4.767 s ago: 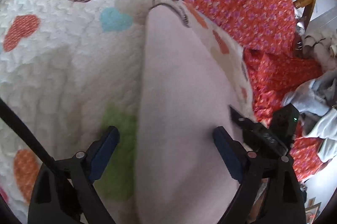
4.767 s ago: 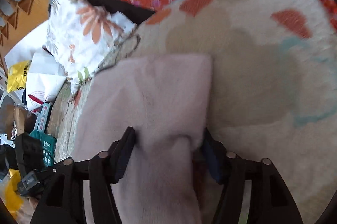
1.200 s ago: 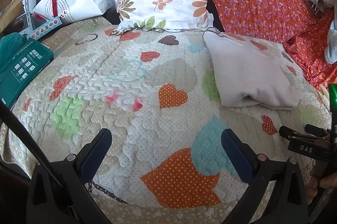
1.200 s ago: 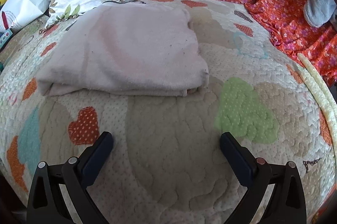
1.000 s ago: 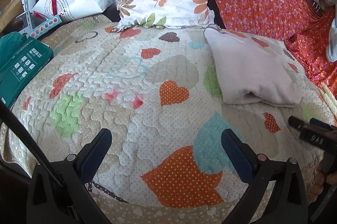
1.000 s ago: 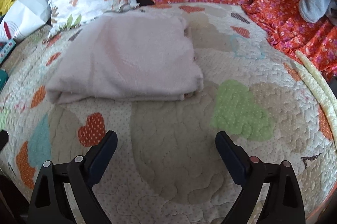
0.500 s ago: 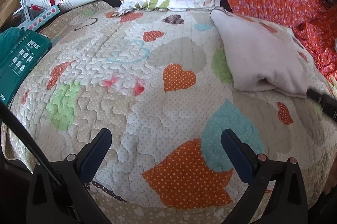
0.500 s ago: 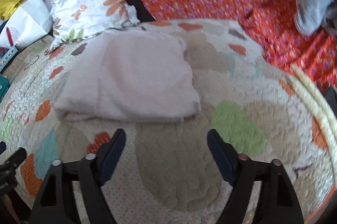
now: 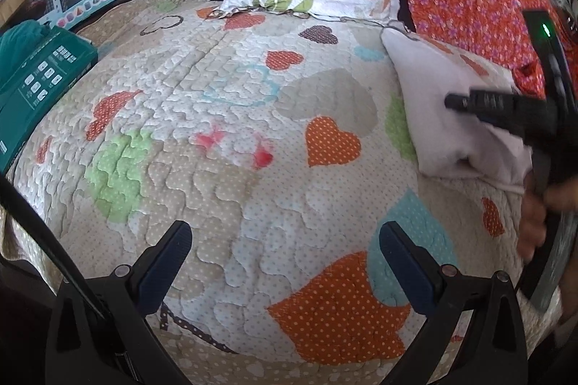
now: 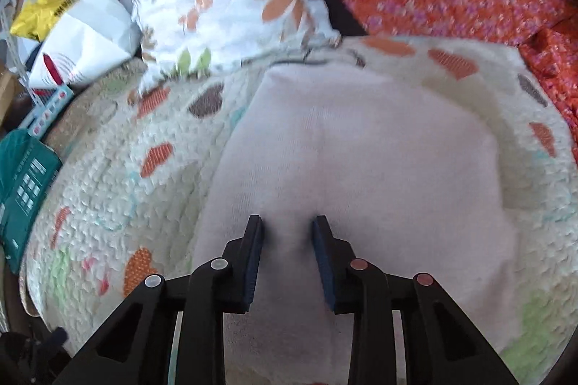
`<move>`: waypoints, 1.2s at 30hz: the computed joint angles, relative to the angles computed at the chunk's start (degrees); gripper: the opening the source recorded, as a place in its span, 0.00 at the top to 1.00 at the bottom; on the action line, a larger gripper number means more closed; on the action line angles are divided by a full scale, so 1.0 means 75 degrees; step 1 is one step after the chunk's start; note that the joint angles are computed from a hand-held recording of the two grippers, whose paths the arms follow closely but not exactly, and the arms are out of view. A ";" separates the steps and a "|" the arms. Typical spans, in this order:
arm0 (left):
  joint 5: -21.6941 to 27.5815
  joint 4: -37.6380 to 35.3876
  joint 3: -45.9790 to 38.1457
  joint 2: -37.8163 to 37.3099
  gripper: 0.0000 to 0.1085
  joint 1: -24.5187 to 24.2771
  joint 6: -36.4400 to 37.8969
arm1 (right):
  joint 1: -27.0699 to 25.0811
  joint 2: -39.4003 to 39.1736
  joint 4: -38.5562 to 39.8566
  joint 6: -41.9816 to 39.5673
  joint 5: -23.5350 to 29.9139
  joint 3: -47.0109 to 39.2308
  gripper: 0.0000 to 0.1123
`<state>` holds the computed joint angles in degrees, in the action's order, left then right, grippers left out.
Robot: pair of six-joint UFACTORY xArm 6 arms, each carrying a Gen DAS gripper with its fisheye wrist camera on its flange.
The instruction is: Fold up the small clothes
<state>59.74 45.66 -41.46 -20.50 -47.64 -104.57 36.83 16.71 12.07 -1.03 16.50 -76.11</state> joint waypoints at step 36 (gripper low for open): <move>-0.0703 -0.0846 -0.0294 0.0827 0.05 0.0025 0.0710 | -0.0865 -0.3658 -0.3707 0.2715 -0.0925 0.4862 0.50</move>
